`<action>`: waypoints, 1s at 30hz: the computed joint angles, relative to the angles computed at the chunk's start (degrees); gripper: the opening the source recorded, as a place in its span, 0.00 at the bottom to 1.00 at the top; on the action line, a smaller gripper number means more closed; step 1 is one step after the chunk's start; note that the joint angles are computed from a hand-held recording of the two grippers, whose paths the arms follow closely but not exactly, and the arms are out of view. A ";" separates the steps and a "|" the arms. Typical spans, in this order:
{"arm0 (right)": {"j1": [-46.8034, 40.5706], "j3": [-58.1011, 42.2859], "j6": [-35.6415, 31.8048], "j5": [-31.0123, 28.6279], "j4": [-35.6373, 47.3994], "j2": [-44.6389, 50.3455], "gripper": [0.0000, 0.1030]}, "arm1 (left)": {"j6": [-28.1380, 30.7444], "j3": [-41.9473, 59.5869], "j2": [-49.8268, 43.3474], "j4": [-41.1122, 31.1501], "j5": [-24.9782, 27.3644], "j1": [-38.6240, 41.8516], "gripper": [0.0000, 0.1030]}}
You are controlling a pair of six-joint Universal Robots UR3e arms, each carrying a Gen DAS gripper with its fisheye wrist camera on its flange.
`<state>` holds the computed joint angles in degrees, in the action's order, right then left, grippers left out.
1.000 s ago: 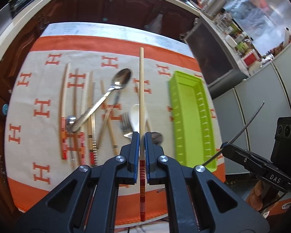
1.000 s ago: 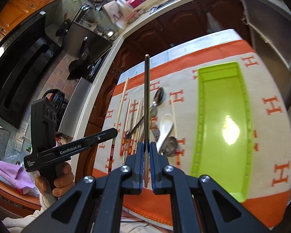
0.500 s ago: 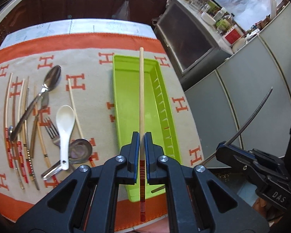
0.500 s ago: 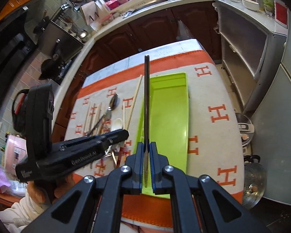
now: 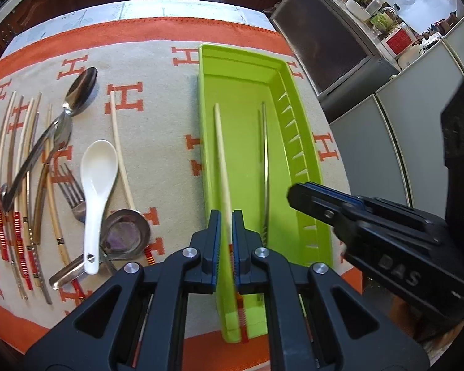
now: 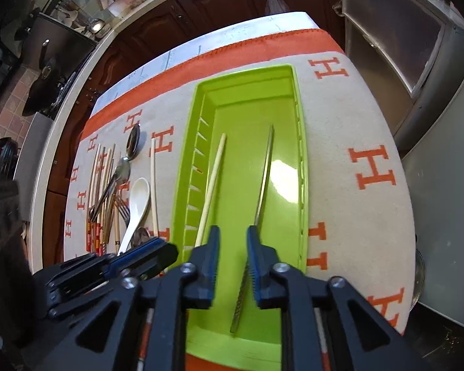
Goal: Organize utensils
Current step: 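Carry both chopsticks into the green tray and open both tools to release, then move the right tool back over the utensils toward the white spoon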
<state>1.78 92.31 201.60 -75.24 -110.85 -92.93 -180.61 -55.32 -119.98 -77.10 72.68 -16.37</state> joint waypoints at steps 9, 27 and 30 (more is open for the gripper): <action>2.88 4.16 3.21 -8.54 -4.73 -1.41 0.38 | 1.32 -4.48 6.14 0.74 0.63 2.49 0.47; 5.74 6.77 4.90 -14.92 -5.02 -0.94 0.20 | 2.68 -12.00 11.97 3.74 2.56 6.59 0.47; 7.02 6.19 5.60 -16.47 -4.83 -0.06 0.13 | 3.07 -12.91 12.75 3.13 1.96 7.66 0.47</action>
<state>8.80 98.50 207.20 -91.71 -115.68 -92.99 -177.54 -68.23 -107.23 -73.97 74.64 -8.71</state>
